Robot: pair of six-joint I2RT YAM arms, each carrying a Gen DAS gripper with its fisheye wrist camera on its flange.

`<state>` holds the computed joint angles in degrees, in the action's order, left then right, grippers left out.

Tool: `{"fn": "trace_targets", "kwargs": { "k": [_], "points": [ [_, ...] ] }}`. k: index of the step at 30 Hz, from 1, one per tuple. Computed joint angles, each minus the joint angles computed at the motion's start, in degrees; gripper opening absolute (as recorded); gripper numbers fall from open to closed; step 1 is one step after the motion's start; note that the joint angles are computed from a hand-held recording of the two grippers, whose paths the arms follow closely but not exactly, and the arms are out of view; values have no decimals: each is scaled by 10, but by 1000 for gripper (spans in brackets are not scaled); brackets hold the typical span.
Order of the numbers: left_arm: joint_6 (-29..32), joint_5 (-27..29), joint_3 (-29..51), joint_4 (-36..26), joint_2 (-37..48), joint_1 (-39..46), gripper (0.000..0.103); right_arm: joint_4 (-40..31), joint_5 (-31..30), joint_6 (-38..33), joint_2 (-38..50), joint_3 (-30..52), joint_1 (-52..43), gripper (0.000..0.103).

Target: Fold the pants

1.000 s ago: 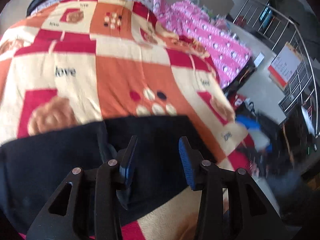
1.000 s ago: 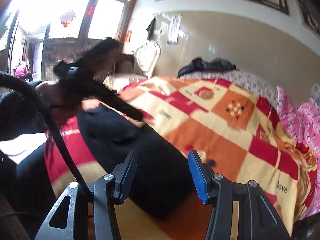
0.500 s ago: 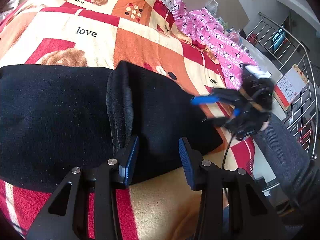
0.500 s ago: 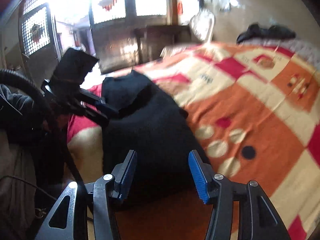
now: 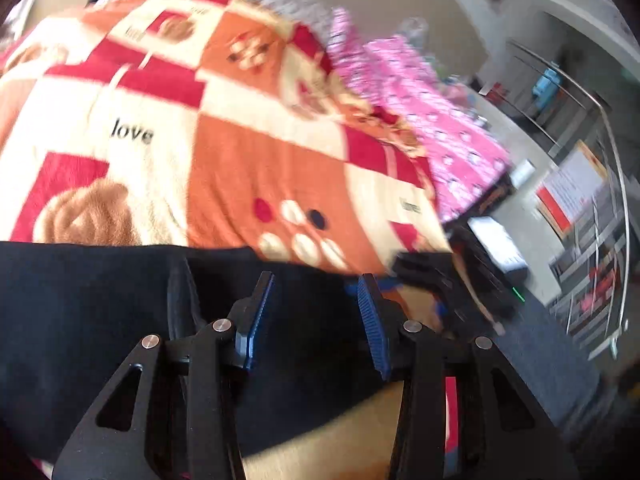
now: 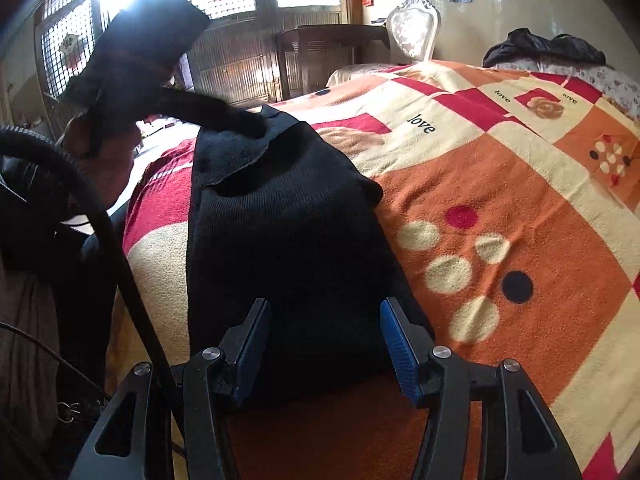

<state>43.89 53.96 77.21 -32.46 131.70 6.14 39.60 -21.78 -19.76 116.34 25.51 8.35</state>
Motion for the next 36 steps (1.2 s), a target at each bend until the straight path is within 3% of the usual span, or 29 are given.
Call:
{"fn": "trace_targets", "kwargs": {
  "k": [2,4,5,8,14,16,19,22,23,25,27,29,32,35,36],
  "points": [
    [-102,-82,21,71,36,-27,38,9,8,1,0,-4,4,55],
    [-121,-61,47,79,73,-17,22,15,16,3,-1,-7,7,54],
    [-132,-67,43,95,75,-12,8,14,15,3,-1,-7,7,55],
    [-119,-33,79,60,108,8,3,6,5,4,0,-2,1,55],
    [-99,-45,-20,145,48,21,3,1,35,19,-22,-11,18,55],
    [-88,-39,-16,146,54,32,3,-31,69,60,-71,-16,43,55],
    [-82,-19,-10,135,66,45,3,-2,115,104,-112,-26,102,55],
    [-78,-12,-10,131,70,51,3,-92,143,108,-40,63,153,55],
    [-75,-13,-13,132,68,52,3,-84,153,108,1,78,160,57],
    [-68,-9,-22,138,66,57,3,-27,92,127,18,64,125,62],
    [-65,0,-36,158,66,60,3,-62,79,135,-4,68,116,62],
    [-67,9,-38,167,71,63,3,-86,100,137,-34,69,127,61],
    [-66,19,-28,157,80,66,3,-66,141,152,-62,74,148,61],
    [-58,26,-16,138,87,69,3,-125,179,155,7,146,159,63],
    [-54,30,-12,132,91,71,3,-94,181,162,42,151,157,66]
  ]
}}
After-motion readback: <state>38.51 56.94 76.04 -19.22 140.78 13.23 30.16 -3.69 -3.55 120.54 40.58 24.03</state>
